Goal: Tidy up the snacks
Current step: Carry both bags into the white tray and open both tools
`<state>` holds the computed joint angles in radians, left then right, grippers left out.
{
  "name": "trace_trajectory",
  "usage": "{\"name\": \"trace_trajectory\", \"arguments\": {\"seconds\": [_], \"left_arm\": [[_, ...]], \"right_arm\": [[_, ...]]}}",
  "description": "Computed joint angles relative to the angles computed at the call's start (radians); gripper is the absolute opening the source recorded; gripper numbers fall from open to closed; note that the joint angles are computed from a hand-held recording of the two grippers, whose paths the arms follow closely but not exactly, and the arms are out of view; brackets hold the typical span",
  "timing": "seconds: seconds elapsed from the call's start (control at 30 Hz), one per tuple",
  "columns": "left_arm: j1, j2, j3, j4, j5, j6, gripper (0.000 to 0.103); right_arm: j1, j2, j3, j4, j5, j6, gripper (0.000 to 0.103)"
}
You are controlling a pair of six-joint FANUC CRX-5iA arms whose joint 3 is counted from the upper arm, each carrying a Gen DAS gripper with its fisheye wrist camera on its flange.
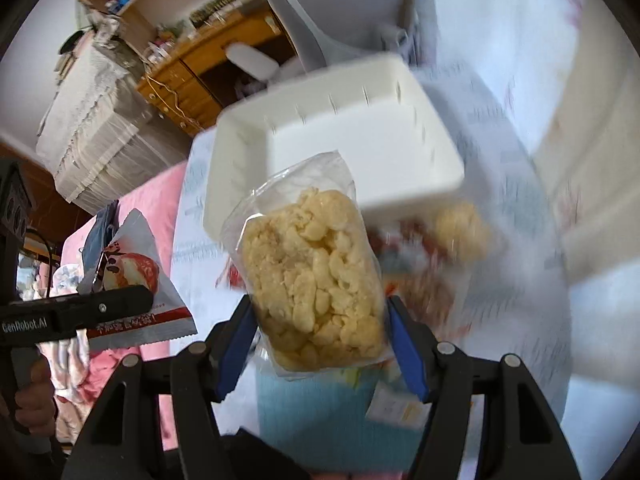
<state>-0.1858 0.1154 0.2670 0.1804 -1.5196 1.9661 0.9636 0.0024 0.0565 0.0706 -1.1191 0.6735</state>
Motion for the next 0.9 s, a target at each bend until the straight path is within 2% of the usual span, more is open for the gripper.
{"name": "trace_trajectory", "arguments": {"seconds": [0.3,0.57,0.77,0.9], "left_arm": [[-0.020,0.055,0.031,-0.034,0.173,0.062,0.065],[-0.052,0.090,0.029,-0.110,0.343,0.111,0.063],[-0.075,0.133,0.080,-0.162,0.318,0.133,0.063],[-0.084,0.134,0.087,-0.174,0.304,0.153,0.063]], "right_arm": [[-0.092,0.029,-0.051,0.052,0.179,0.054,0.064],[-0.189,0.070,-0.076,-0.020,0.332,0.166,0.065],[-0.241,0.104,-0.055,-0.111,0.361,0.240,0.067],[-0.245,0.107,-0.055,-0.107,0.362,0.258,0.088]]}}
